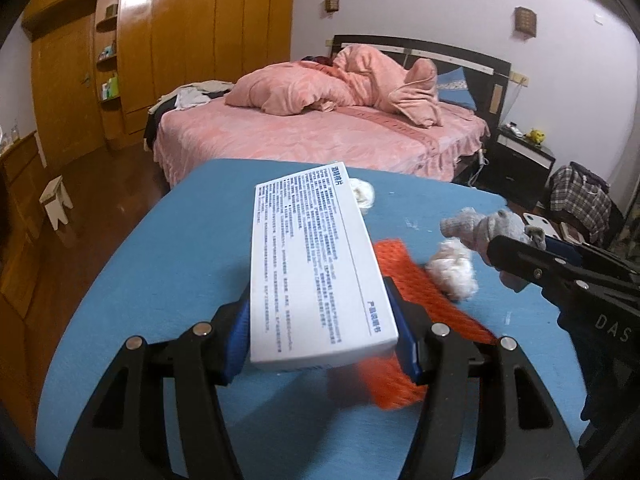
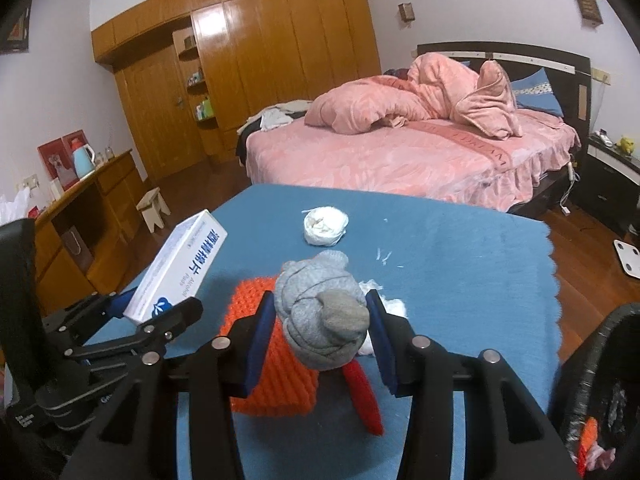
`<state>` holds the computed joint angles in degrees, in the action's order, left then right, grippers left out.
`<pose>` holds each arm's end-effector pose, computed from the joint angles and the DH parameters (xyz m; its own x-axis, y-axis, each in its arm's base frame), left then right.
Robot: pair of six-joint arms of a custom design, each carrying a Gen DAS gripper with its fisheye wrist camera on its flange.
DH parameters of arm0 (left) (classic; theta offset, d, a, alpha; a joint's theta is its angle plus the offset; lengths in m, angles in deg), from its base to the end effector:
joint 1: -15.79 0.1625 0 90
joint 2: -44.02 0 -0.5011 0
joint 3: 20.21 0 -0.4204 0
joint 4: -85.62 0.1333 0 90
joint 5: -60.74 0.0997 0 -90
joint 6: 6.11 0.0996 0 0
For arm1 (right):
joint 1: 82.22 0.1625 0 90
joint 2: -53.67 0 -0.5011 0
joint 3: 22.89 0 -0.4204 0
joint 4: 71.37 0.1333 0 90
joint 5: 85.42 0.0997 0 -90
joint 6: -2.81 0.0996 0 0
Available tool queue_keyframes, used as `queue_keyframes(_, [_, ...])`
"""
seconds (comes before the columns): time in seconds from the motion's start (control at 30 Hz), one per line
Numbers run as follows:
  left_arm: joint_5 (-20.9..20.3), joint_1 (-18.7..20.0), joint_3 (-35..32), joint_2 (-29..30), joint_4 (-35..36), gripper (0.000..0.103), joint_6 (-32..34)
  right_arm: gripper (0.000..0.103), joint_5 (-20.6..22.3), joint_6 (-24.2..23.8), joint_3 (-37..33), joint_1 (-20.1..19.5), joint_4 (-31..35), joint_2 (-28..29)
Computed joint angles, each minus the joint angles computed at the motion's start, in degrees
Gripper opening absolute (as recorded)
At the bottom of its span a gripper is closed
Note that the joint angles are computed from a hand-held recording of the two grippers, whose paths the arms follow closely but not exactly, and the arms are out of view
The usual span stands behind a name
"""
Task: Collect trash
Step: 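Grasp the grey sock with the right tool while the left tool holds the box, then carry the box and grey sock over the bin and open both tools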
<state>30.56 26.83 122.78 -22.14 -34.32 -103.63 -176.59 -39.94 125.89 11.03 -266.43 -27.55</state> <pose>-0.2818 -0.2785 0.1045 -0.7334 -0.2101 -0.6464 0.4309 0.5919 -0.6812 0.1524 -0.3686 0.2509 -0.7030 -0.5702 0.4251 -0.7111 0.5516 -0.4360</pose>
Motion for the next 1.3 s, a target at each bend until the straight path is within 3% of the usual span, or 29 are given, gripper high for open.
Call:
queue_keyframes(0.3, [-0.6, -1.9, -1.4, 4.5, -7.7, 0.058, 4.8, 0.045, 1.4, -0.2, 1.6, -3.2, 2.1, -6.7])
queue_keyframes(0.6, [-1.1, -3.7, -3.7, 9.2, -14.8, 0.058, 10.8, 0.045, 4.1, -1.1, 3.1, -9.0, 7.2, -17.2])
queue_keyframes(1.1, [-2.0, -6.1, -9.1, 18.8, -29.0, 0.058, 25.0, 0.045, 12.4, -5.7, 3.5, -22.8, 17.1, -33.6])
queue_keyframes(1.3, [-3.4, -6.1, -11.1, 22.3, -35.1, 0.058, 31.1, 0.045, 17.0, -7.3, 2.4, -30.5, 20.8, -38.9])
